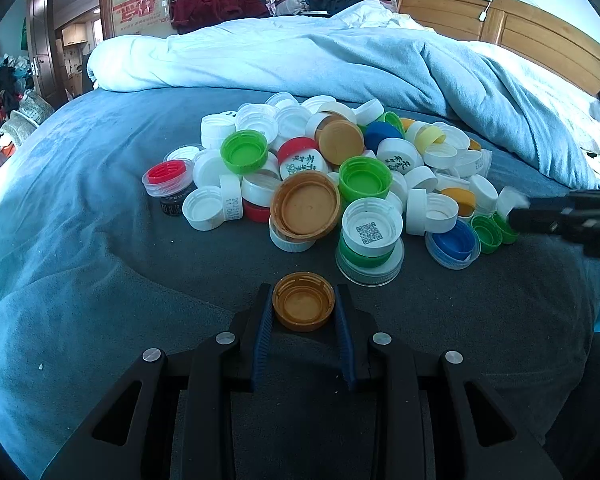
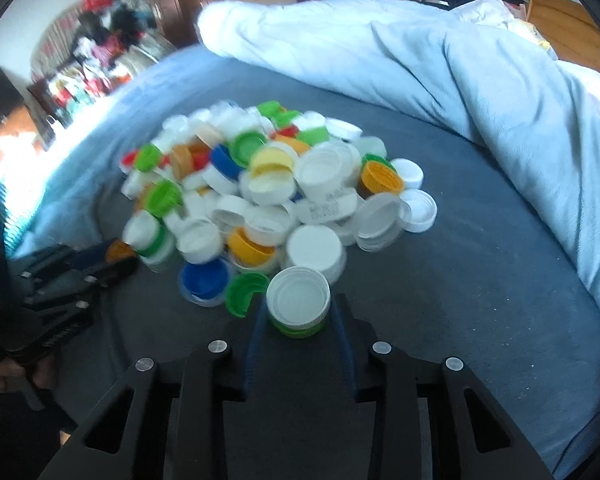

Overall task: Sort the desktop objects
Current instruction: 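Carry both caps to the blue basket and open both tools to drop them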

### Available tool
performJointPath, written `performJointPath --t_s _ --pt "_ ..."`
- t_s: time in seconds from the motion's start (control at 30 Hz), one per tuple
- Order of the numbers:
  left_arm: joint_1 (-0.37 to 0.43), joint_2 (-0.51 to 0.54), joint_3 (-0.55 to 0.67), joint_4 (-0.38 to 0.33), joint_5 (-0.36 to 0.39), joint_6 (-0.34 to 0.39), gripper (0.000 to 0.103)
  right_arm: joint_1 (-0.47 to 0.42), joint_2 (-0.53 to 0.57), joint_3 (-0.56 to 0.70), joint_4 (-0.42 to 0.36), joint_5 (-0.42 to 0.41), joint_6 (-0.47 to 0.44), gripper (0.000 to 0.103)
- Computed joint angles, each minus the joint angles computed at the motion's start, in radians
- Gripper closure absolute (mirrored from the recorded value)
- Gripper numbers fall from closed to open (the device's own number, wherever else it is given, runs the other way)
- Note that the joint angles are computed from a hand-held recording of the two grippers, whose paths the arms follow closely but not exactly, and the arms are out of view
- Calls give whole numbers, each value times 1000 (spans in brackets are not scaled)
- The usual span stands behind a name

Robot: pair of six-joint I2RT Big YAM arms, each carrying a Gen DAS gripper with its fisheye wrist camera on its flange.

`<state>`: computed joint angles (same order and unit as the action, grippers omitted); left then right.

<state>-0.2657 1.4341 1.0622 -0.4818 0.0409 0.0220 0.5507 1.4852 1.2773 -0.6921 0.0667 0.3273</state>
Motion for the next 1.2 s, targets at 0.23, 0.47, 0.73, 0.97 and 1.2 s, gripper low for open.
performJointPath --t_s 0.23,0.47,0.73,0.97,1.2 --pt "16 -60 2 -31 7 -51 78 14 -123 -28 24 60 81 68" --pt "34 -209 40 -88 -74 -84 78 86 -152 36 -23 111 105 68" --pt "143 -295 150 -250 -213 -128 78 169 -80 205 -61 153 59 68" --pt "252 -330 186 -335 -252 -148 78 251 54 438 -85 148 -6 68" --pt "351 -337 188 -348 -248 -152 78 323 224 702 -144 112 -58 68"
